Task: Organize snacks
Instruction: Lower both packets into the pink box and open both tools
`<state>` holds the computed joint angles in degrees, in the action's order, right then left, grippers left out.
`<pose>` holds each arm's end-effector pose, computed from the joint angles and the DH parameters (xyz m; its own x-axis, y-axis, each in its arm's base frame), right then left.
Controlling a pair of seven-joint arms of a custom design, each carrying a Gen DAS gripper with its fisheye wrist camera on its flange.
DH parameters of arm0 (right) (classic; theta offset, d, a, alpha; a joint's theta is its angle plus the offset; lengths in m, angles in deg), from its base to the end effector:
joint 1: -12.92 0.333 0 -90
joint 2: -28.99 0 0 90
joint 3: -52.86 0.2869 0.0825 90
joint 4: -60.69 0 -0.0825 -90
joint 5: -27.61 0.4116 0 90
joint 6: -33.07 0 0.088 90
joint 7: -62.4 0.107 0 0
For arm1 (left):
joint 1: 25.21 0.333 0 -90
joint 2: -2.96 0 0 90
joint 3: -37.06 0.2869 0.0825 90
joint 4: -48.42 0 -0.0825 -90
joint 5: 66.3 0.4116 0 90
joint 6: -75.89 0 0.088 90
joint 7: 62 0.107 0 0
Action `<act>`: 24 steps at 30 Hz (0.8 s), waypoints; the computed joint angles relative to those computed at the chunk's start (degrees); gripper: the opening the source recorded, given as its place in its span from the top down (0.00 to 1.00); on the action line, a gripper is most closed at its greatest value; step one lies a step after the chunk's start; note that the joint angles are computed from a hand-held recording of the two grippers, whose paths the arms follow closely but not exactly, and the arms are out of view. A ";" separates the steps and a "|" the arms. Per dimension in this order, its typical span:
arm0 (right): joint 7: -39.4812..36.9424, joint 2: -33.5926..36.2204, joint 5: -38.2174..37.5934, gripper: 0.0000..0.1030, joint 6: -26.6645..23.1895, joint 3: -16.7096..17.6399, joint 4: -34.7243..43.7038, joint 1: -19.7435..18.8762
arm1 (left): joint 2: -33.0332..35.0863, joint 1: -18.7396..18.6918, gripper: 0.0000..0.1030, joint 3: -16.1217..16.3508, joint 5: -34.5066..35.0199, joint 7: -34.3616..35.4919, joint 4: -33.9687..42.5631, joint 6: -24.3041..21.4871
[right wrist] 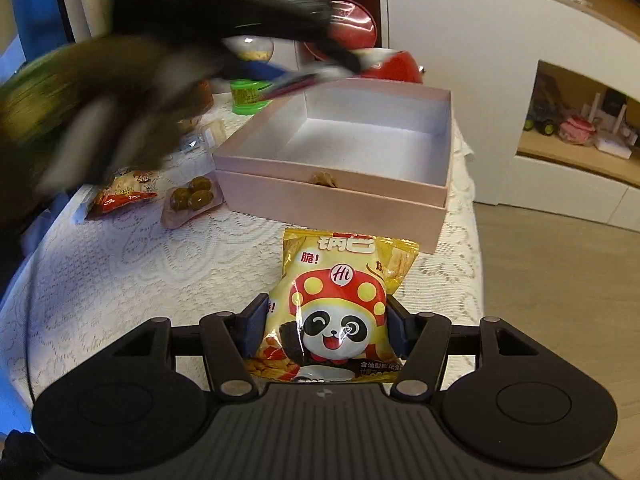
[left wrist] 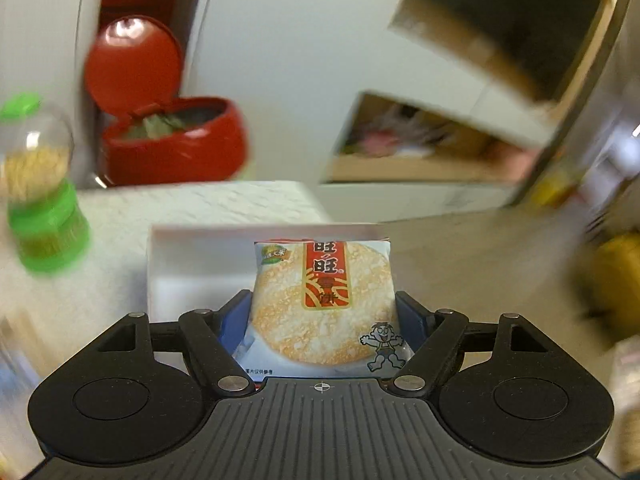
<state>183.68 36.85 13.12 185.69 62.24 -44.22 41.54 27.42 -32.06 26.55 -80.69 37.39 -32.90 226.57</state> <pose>0.5247 0.4132 0.4974 0.3330 -0.9319 -0.1436 -0.7500 -0.1695 -0.6393 0.7240 -0.1927 0.5168 -0.3234 -0.9250 0.1993 -0.7005 0.0925 -0.7077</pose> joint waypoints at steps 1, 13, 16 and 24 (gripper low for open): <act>0.23 0.59 -0.06 0.43 -0.23 -0.08 0.51 0.01 | 1.56 -4.18 0.22 4.29 9.14 -5.66 1.43 1.75; 5.11 5.38 -5.00 0.43 -2.25 -1.34 6.38 2.16 | -0.15 -1.17 0.27 2.69 5.66 0.55 -4.16 5.05; 4.73 4.84 -4.69 0.43 -1.60 -0.98 6.05 2.00 | -2.23 0.05 0.32 1.76 4.86 -1.76 -7.82 11.12; 7.56 1.18 -7.05 0.43 0.37 -1.94 5.19 0.63 | -18.92 12.34 0.31 -9.77 -28.42 26.92 -27.88 17.24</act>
<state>191.24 38.03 6.07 186.06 60.30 -39.02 42.17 8.50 -19.72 16.78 -109.11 64.32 -60.78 243.81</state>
